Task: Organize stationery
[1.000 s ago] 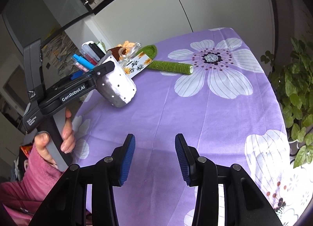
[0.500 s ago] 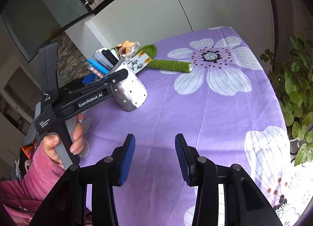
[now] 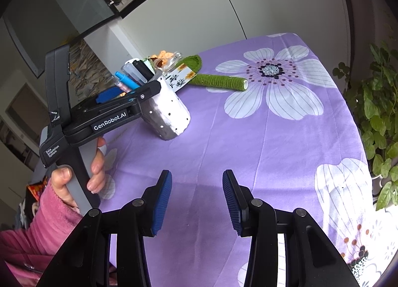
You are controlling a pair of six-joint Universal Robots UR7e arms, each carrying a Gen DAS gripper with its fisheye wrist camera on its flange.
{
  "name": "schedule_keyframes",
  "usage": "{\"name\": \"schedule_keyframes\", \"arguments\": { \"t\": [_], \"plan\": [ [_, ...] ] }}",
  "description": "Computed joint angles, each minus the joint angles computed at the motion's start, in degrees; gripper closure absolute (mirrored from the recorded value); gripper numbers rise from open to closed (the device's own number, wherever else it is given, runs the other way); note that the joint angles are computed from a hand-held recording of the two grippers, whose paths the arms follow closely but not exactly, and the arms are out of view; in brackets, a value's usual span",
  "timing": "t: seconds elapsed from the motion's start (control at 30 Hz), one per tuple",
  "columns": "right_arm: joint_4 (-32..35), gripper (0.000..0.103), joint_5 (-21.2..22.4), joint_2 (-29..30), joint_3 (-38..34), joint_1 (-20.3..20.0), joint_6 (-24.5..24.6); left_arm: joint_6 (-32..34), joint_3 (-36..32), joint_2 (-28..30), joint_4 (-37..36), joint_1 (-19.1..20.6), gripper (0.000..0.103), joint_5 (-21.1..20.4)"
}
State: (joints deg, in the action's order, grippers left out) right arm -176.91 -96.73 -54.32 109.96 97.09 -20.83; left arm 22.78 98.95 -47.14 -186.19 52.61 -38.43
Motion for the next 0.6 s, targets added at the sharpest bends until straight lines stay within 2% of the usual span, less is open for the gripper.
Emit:
{"name": "schedule_keyframes", "arguments": {
  "t": [0.2, 0.6],
  "plan": [
    [-1.81, 0.06, -1.55, 0.61, -0.12, 0.94, -0.75, 0.07, 1.24, -0.59, -1.04, -0.31, 0.003, 0.87],
    [-7.82, 0.06, -4.95, 1.77, -0.31, 3.99, -3.23, 1.01, 3.74, -2.17, -3.4, -1.21, 0.001, 2.29]
  ]
}}
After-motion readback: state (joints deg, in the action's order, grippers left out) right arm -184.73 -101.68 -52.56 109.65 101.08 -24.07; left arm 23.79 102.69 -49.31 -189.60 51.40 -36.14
